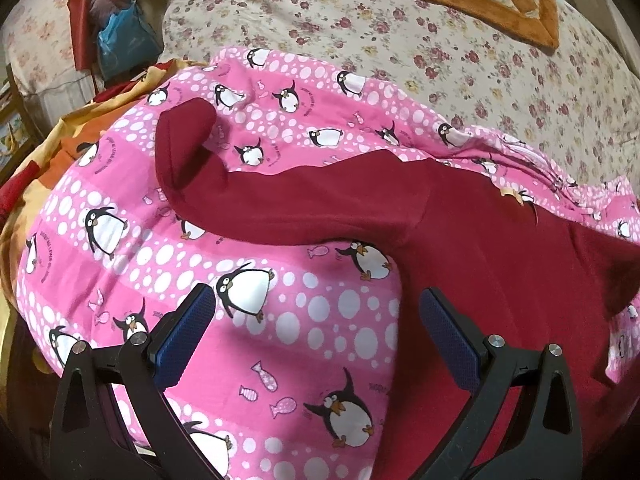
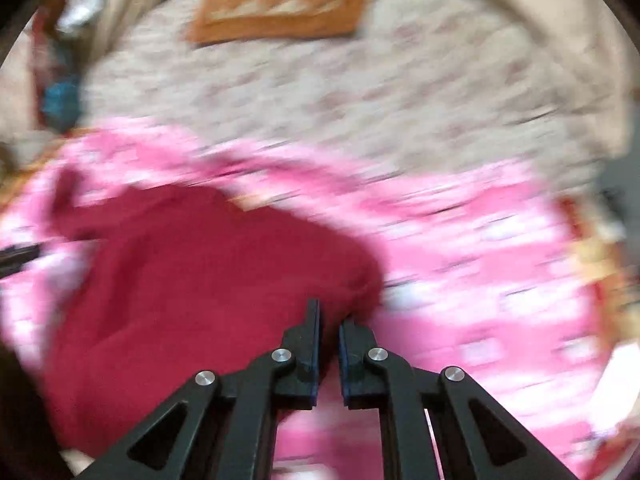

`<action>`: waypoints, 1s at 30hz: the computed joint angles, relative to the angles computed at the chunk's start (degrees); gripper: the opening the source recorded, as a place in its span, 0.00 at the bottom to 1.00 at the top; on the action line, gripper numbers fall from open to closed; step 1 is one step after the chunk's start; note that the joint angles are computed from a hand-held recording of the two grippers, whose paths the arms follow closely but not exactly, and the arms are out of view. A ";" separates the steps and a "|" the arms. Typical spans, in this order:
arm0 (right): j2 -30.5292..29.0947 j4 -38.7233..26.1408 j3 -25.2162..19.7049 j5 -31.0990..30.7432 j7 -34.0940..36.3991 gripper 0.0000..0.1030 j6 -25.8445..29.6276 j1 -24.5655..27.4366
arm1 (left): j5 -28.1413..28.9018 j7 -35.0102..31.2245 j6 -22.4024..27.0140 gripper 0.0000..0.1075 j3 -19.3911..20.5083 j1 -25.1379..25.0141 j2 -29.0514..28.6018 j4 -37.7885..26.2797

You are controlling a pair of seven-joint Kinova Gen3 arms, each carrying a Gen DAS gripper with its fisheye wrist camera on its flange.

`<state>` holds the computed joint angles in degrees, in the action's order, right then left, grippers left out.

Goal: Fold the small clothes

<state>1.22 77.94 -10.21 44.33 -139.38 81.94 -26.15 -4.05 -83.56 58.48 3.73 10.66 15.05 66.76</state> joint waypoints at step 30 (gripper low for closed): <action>9.77 -18.45 1.57 -19.99 7.58 0.44 -14.15 -5.15 | -0.62 -0.75 -3.29 0.95 -0.02 0.63 0.04 -1.93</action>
<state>10.99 59.49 -8.64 24.33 -131.79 67.79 -31.29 -4.67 -84.32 55.19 3.71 11.29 15.09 64.83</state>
